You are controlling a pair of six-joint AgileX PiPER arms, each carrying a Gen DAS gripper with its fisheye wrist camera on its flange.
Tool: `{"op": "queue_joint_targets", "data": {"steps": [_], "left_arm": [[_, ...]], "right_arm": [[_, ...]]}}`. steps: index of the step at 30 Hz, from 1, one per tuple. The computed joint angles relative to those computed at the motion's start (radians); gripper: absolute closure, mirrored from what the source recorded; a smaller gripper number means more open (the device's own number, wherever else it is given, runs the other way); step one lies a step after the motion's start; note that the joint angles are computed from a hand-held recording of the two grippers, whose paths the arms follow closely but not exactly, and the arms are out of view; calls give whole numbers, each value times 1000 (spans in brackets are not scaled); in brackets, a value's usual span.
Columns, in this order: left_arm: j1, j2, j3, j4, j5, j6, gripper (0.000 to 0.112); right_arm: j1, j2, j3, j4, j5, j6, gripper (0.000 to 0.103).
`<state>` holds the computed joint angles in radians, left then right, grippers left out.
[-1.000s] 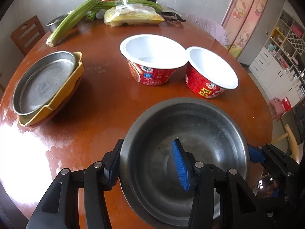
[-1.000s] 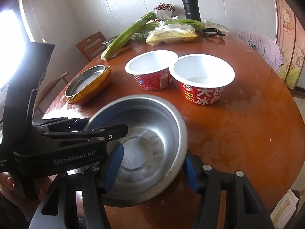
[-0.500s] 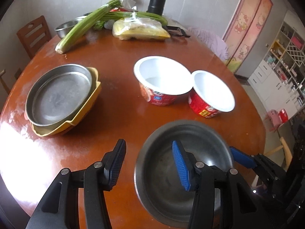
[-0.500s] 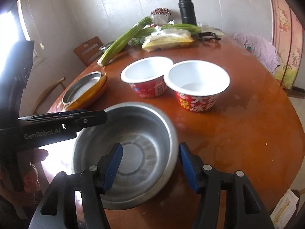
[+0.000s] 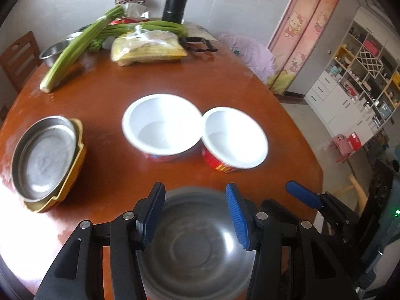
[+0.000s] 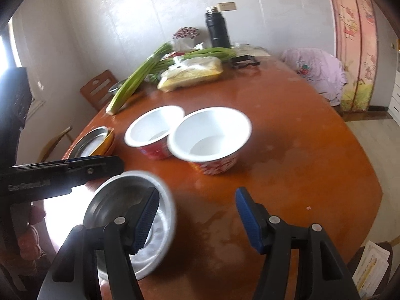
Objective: Organize plates and bowls
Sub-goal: 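Lower the steel bowl onto the table and open the left gripper, then grasp the rim of a plain white bowl with the left gripper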
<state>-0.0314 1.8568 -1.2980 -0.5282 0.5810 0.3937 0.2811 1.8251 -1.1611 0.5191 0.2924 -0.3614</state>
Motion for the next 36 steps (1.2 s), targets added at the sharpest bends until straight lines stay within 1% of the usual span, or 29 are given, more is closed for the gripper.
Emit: {"op": "queue_joint_targets", "data": {"steps": [4,7,11,14,17,21,24,29,31,34,36], "left_arm": [[-23,53,-87,31,45,-54,60],[-36,90,-138,24,73,-72,60],[-54,144,-208,20,104,-111,60],[-62,194,-278,20,147,-149,60],[-71,224,-314,26,160,-191,60],[-68,271,-372,27,192,-243,60],[-71,307,-421,45,223,-289,60],[-81,349,-478,66,238,-336,60],[-87,363,-503,92,243,-365,60],[-91,384,-541,119,259,-399,60],[-98,390,-555,146,262,-426,61]], "right_arm": [[-41,12,-31,2,13,-4,40],[-67,29,-63,-28,28,22,40],[-95,59,-113,-19,52,0,40],[-104,85,-154,-39,70,11,40],[-114,121,-209,-21,101,-17,40],[-118,177,-281,-65,136,10,40],[-123,204,-313,-64,152,-4,40],[-130,270,-401,-103,196,15,40],[-135,299,-443,-87,227,-2,40],[-139,323,-477,-53,252,-36,40],[-133,345,-510,-70,266,-24,40]]}}
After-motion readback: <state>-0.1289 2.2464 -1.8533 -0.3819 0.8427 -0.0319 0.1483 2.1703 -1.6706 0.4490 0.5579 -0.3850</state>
